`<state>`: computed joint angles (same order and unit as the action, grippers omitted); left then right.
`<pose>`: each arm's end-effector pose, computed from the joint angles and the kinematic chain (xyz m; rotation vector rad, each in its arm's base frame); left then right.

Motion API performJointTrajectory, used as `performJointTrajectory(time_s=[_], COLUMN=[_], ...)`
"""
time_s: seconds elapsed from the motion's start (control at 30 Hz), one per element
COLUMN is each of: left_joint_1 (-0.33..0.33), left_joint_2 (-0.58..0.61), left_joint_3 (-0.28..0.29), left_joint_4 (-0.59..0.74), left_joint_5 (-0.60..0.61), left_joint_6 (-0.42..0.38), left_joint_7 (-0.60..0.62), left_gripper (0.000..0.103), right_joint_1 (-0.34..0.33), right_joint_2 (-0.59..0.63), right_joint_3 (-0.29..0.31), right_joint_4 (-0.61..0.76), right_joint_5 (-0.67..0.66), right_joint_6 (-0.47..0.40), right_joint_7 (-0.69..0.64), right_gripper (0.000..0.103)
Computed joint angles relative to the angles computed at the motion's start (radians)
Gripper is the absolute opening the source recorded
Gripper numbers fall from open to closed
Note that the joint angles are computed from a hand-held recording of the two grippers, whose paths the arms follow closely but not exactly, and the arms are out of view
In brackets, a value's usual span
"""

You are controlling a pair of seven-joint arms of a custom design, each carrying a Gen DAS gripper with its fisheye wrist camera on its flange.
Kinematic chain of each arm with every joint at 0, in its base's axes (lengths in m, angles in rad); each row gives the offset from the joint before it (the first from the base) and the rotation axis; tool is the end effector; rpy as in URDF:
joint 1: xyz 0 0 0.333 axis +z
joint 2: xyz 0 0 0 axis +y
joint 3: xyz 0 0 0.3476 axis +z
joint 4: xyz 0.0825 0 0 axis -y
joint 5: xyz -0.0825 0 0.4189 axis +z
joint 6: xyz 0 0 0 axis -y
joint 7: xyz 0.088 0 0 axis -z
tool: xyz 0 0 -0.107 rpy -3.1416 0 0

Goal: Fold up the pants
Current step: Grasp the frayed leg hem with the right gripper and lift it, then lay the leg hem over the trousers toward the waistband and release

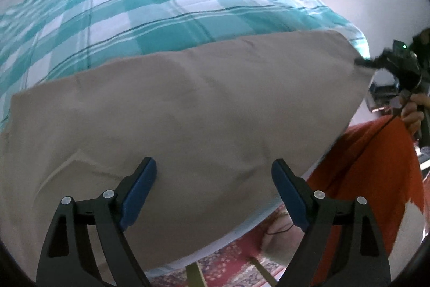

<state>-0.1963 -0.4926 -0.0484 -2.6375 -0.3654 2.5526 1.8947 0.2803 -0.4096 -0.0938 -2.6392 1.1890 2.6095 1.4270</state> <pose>0.4160 -0.0992 0.4558 -1.7340 2.3628 -0.6710 0.4286 0.0608 0.4146 -1.0594 2.0805 0.4538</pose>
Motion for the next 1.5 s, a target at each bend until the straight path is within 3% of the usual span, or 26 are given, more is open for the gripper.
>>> performJointTrajectory(time_s=[0.03,0.07,0.13,0.3,0.37,0.5,0.63,0.77,0.83,0.97,1.1,1.17,1.2,1.3,1.37,1.43,1.5], left_joint_1=[0.002,0.006,0.003,0.020,-0.006,-0.023,0.090,0.232,0.300,0.422,0.506,0.538,0.545,0.520,0.501,0.455,0.406], left_joint_2=[-0.001,-0.005,-0.002,0.024,0.012,-0.031,-0.085,-0.128,-0.136,-0.155,-0.177,-0.169,-0.165,-0.184,-0.204,-0.209,-0.202], left_joint_3=[-0.003,-0.013,-0.023,-0.088,-0.051,0.092,0.145,0.203,0.234,0.278,0.299,0.297,0.302,0.313,0.329,0.346,0.359], left_joint_4=[-0.002,-0.006,-0.007,-0.013,-0.009,0.036,0.051,0.052,0.047,0.003,-0.071,-0.089,-0.089,-0.099,-0.107,-0.103,-0.089], left_joint_5=[0.006,0.020,0.038,0.174,0.149,-0.035,-0.084,-0.076,-0.068,-0.059,-0.051,-0.032,-0.032,-0.077,-0.093,-0.129,-0.158], left_joint_6=[0.002,0.008,0.009,0.025,0.004,-0.128,-0.157,-0.148,-0.139,-0.123,-0.088,-0.085,-0.094,-0.069,-0.064,-0.074,-0.118], left_joint_7=[-0.001,-0.006,-0.011,-0.056,-0.033,0.044,0.065,0.062,0.058,0.031,0.022,0.013,0.011,0.035,0.079,0.134,0.203], left_gripper=[0.087,0.087,0.088,0.093,0.093,0.090,0.091,0.091,0.091,0.091,0.091,0.089,0.088,0.088,0.088,0.081,0.070], right_joint_1=[0.003,-0.004,0.003,0.040,0.061,0.097,0.149,0.287,0.381,0.480,0.478,0.466,0.458,0.427,0.408,0.375,0.338], right_joint_2=[0.004,-0.001,-0.029,-0.135,-0.158,-0.177,-0.138,-0.029,0.069,0.256,0.449,0.532,0.550,0.506,0.423,0.352,0.313], right_joint_3=[-0.002,0.017,0.042,0.101,0.118,0.169,0.224,0.235,0.222,0.239,0.319,0.349,0.359,0.381,0.372,0.356,0.347], right_joint_4=[0.003,0.002,-0.002,-0.013,0.010,0.088,0.207,0.353,0.445,0.581,0.676,0.700,0.698,0.603,0.496,0.397,0.339], right_joint_5=[0.015,-0.013,-0.060,-0.209,-0.266,-0.409,-0.551,-0.628,-0.631,-0.553,-0.443,-0.465,-0.482,-0.525,-0.569,-0.783,-0.912], right_joint_6=[0.012,0.041,0.089,0.209,0.231,0.256,0.247,0.237,0.232,0.215,0.211,0.171,0.153,0.193,0.287,0.368,0.390], right_joint_7=[-0.016,-0.004,-0.002,0.061,0.082,0.115,0.127,0.077,0.025,-0.078,-0.165,-0.130,-0.110,-0.086,-0.046,0.148,0.264], right_gripper=[0.025,0.009,0.007,0.006,0.006,0.006,0.006,0.006,0.006,0.006,0.012,0.032,0.033,0.033,0.033,0.033,0.033])
